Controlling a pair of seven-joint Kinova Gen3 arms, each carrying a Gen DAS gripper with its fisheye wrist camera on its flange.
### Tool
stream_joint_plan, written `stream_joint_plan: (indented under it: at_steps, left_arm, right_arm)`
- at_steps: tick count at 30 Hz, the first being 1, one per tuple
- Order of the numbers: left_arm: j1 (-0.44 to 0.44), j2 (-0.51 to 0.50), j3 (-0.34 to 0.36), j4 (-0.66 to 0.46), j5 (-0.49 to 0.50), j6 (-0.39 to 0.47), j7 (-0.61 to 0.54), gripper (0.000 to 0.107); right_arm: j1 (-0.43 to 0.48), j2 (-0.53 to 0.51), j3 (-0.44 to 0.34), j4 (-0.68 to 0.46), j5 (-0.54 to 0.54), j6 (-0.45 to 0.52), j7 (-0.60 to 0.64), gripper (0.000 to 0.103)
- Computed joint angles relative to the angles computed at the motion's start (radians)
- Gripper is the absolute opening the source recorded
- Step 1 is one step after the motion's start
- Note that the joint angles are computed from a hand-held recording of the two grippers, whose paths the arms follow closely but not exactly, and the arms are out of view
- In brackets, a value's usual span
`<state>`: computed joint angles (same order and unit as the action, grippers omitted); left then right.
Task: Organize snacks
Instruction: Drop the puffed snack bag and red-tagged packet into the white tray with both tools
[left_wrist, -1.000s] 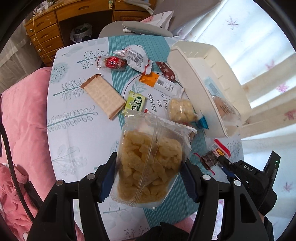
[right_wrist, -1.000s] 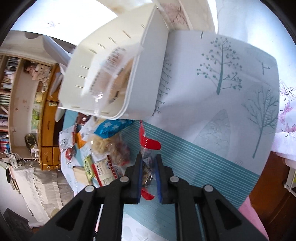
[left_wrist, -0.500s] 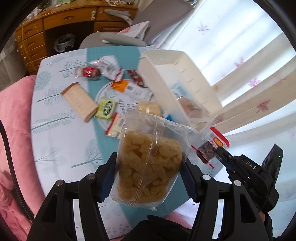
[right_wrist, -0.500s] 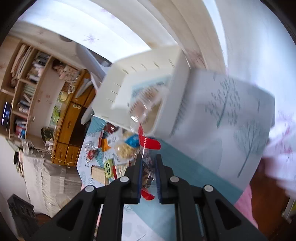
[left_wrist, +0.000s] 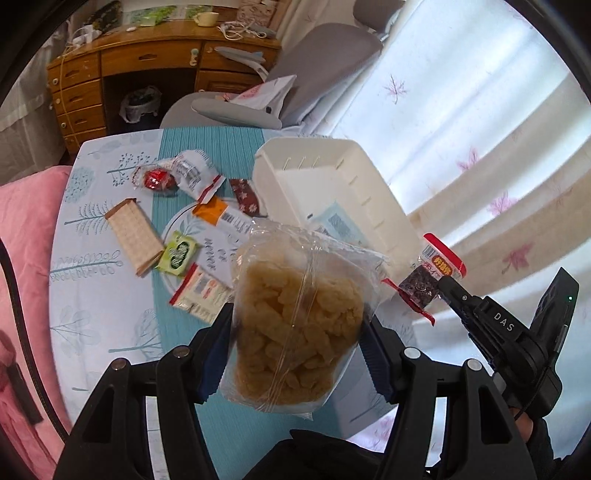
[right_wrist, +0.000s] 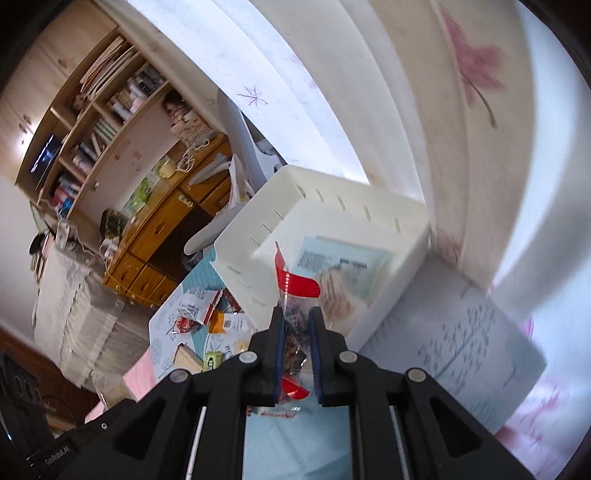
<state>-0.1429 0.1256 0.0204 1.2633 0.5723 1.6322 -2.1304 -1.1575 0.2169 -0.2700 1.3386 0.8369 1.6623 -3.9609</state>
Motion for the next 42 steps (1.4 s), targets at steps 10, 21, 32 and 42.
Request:
stream_joint_plan:
  at_steps: [10,21,32,42]
  left_arm:
    - [0.146,-0.043,0.055,0.097,-0.022,-0.223,0.215,0.063]
    - [0.286,0.004,0.109,0.097,-0.111,-0.394,0.446,0.086]
    - [0.297,-0.022,0.104,0.147,-0.135,-0.427,0.526,0.095]
    - [0.226,-0.101,0.047,0.259,-0.115,-0.391,0.528,0.095]
  right_arm:
    - [0.18,-0.164,-0.053,0.163,-0.072,-0.126,0.274,0.012]
    - [0.352,-0.279,-0.114,0.273,-0.141,-0.258,0.595,0.017]
    - [0.446,-0.284,-0.132,0.28,-0.248,-0.296,0.693,0.045]
    - [0.441,-0.258,-0.116,0.265,-0.305,-0.336,0.709,0.046]
